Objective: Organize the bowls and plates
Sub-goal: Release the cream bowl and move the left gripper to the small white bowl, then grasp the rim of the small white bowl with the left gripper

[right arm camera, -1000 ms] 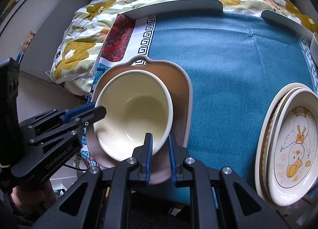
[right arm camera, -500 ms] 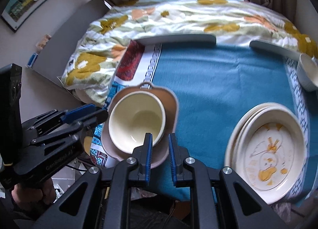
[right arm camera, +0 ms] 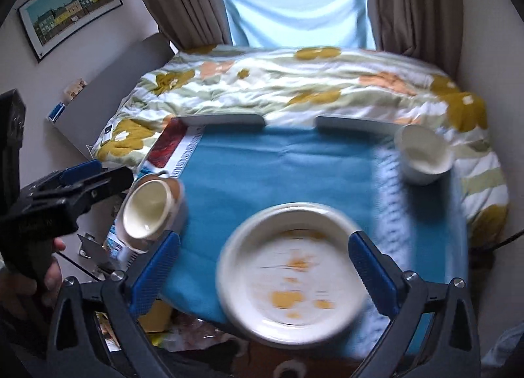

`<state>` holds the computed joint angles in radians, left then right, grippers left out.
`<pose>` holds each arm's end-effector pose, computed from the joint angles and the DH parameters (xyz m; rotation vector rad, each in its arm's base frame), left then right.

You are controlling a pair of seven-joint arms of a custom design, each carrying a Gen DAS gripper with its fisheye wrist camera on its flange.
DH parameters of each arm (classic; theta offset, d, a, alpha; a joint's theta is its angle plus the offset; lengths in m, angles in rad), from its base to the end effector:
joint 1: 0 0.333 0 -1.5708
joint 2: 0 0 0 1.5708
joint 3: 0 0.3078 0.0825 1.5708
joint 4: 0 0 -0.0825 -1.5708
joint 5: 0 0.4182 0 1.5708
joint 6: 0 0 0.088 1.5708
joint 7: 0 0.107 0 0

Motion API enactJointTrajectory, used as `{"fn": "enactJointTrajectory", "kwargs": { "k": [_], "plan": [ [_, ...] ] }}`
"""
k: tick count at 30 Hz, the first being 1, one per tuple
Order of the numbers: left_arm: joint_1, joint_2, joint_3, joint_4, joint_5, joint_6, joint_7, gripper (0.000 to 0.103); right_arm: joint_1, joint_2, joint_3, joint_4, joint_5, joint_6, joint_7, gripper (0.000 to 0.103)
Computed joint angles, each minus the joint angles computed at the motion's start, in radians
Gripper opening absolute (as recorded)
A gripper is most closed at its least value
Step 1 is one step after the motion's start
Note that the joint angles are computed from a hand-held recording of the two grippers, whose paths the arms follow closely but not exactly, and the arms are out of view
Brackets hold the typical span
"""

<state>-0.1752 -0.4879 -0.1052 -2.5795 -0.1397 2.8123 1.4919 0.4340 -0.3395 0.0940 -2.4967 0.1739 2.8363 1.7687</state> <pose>0.4523 -0.1249 0.4834 -1.7768 1.9494 -0.8465 0.4398 0.2476 0.4589 -1.9103 1.5806 -0.2707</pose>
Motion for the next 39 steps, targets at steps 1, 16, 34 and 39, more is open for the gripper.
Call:
{"fn": "enactJointTrajectory", "kwargs": {
  "k": [1,16,34,39],
  "plan": [
    [0.004,0.014,-0.029,0.012,0.008,0.010,-0.028,0.100,0.015,-0.028,-0.037,-0.020,0.029,-0.015,-0.043,0.102],
    [-0.107,0.596,-0.119,0.618,-0.097,-0.045,0.139,0.100,-0.099,0.025,-0.213,0.010,0.190,0.001,-0.162,0.102],
    [-0.161,1.408,-0.158,1.615,0.039,-0.575,0.196,0.037,-0.251,0.483,-0.153,0.336,0.618,-0.061,-0.160,0.044],
    [-0.176,1.483,-0.152,1.720,0.039,-0.626,0.205,0.020,-0.287,0.517,-0.115,0.358,0.499,-0.026,-0.072,0.027]
  ]
}}
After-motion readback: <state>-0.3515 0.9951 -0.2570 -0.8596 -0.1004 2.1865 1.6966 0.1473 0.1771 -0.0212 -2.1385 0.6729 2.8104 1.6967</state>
